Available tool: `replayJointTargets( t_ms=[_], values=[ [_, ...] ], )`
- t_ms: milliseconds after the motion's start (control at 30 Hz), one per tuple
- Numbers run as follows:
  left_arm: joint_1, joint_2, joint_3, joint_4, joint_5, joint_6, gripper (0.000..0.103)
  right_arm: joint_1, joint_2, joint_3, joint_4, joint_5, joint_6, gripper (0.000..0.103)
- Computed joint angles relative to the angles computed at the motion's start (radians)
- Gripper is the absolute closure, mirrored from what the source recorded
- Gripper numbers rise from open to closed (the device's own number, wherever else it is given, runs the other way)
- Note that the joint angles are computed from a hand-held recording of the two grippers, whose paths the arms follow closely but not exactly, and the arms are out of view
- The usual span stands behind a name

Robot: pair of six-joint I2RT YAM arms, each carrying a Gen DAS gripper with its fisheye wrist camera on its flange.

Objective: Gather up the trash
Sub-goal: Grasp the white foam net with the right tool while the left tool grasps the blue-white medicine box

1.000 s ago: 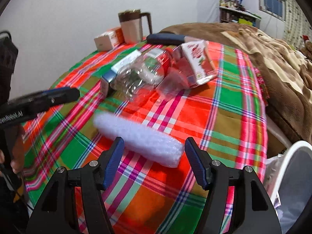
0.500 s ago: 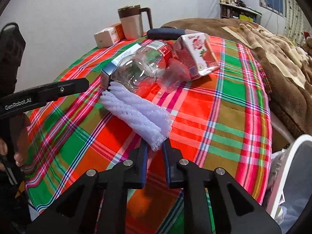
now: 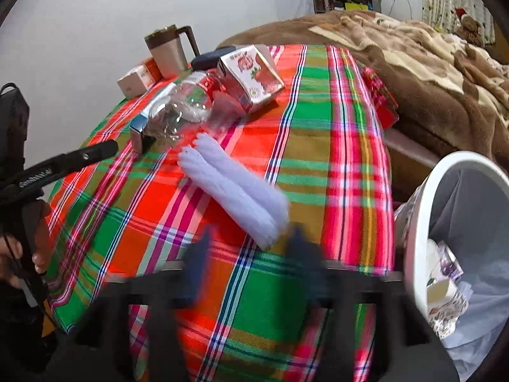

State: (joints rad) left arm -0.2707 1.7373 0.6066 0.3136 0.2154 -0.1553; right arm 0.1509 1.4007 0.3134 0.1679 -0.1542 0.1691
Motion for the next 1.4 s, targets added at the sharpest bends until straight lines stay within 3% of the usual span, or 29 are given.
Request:
replayJointTargets(
  t_ms=[167,467,667,900,933,967,1033,1100,1400],
  values=[
    [-0.017,0.059,0.05,-0.01,-0.013,0.014,0.051,-0.022,0.009,0.014,0.037,-0.01,-0.061,0.028],
    [-0.055,0.17,0.16,-0.036,-0.102,0.043,0.051,0.008,0.212,0.135,0.077,0.041,-0.139,0.028],
    [-0.058,0.176,0.169,-0.022,-0.163,0.066,0.051,-0.003,0.175,0.123,0.08,0.052,-0.178,0.028],
    [-0.037,0.239,0.231,-0.034,-0.127,0.049,0.052,-0.017,0.238,0.175,0.079,0.007,-0.231,0.029],
    [-0.028,0.241,0.231,-0.028,-0.109,0.042,0.055,-0.015,0.249,0.181,0.079,0.001,-0.234,0.033],
    [-0.018,0.242,0.23,-0.021,-0.091,0.034,0.058,-0.009,0.263,0.188,0.077,-0.002,-0.234,0.048],
    [-0.009,0.248,0.238,-0.025,-0.087,0.027,0.076,0.001,0.28,0.193,0.077,0.008,-0.222,0.056],
    [0.004,0.251,0.236,-0.02,-0.073,0.014,0.079,0.002,0.273,0.185,0.084,0.009,-0.207,0.069],
    [0.011,0.149,0.125,0.038,-0.073,-0.007,0.082,0.005,0.165,0.097,0.094,0.015,-0.133,0.072]
  ],
)
